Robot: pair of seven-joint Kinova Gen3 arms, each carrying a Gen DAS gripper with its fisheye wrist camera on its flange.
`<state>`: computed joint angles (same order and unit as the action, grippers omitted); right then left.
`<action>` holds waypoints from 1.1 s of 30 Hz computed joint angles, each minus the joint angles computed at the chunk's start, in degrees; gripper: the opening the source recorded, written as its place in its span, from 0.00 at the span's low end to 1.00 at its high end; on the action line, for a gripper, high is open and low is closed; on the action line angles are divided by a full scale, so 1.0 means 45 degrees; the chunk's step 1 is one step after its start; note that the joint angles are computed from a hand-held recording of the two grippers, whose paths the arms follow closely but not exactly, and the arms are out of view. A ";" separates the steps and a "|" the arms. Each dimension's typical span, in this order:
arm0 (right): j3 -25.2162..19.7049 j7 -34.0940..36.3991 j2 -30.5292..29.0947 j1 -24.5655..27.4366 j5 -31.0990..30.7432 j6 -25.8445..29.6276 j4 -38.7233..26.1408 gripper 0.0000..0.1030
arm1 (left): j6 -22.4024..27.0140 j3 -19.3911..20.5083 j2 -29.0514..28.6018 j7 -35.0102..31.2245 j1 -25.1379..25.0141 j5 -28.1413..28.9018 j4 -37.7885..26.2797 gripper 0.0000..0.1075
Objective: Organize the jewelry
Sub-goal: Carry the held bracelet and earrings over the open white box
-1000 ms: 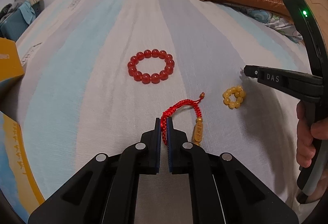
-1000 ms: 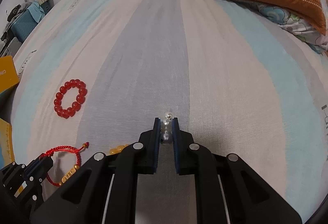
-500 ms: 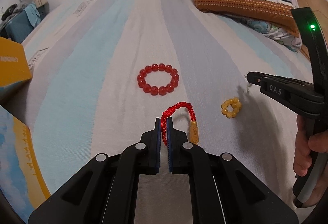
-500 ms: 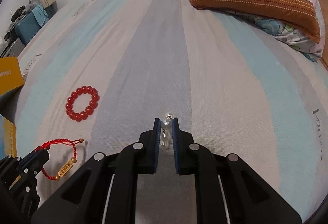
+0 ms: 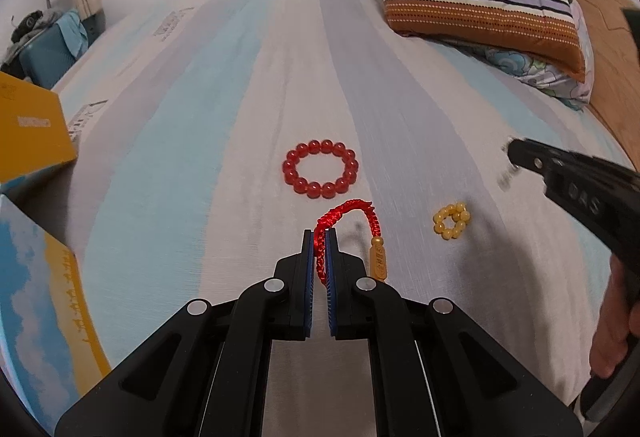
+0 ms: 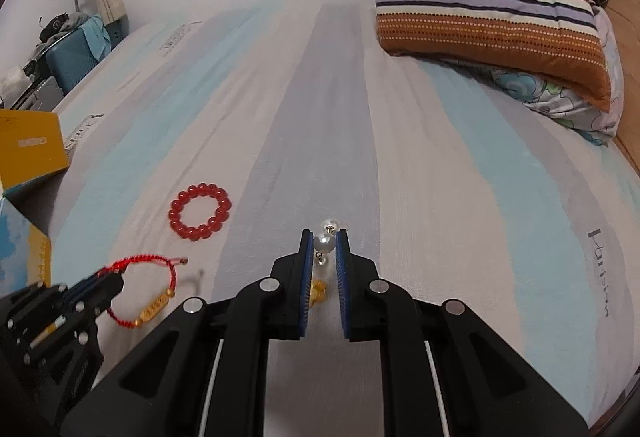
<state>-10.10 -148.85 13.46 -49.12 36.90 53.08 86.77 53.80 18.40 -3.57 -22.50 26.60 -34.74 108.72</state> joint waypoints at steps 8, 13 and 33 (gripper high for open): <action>-0.0503 -0.0622 -0.0706 -0.0516 0.0253 0.1020 0.0162 0.10 | 0.0951 0.0473 -0.0709 -0.0384 -0.0106 0.0428 -0.0341 0.05; -0.0978 -0.1149 -0.0952 -0.0937 0.0519 0.1653 0.0180 0.11 | 0.1684 0.0936 -0.1320 -0.0417 -0.0147 0.0558 -0.0548 0.05; -0.1979 -0.2377 -0.0610 -0.3498 0.1646 0.4002 -0.1614 0.11 | 0.4241 0.2383 -0.5016 -0.1846 -0.2168 0.2403 -0.0689 0.05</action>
<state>-19.01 -159.54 10.71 -64.86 44.31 71.08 79.51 72.89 29.12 -26.15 -30.80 16.84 -23.93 105.62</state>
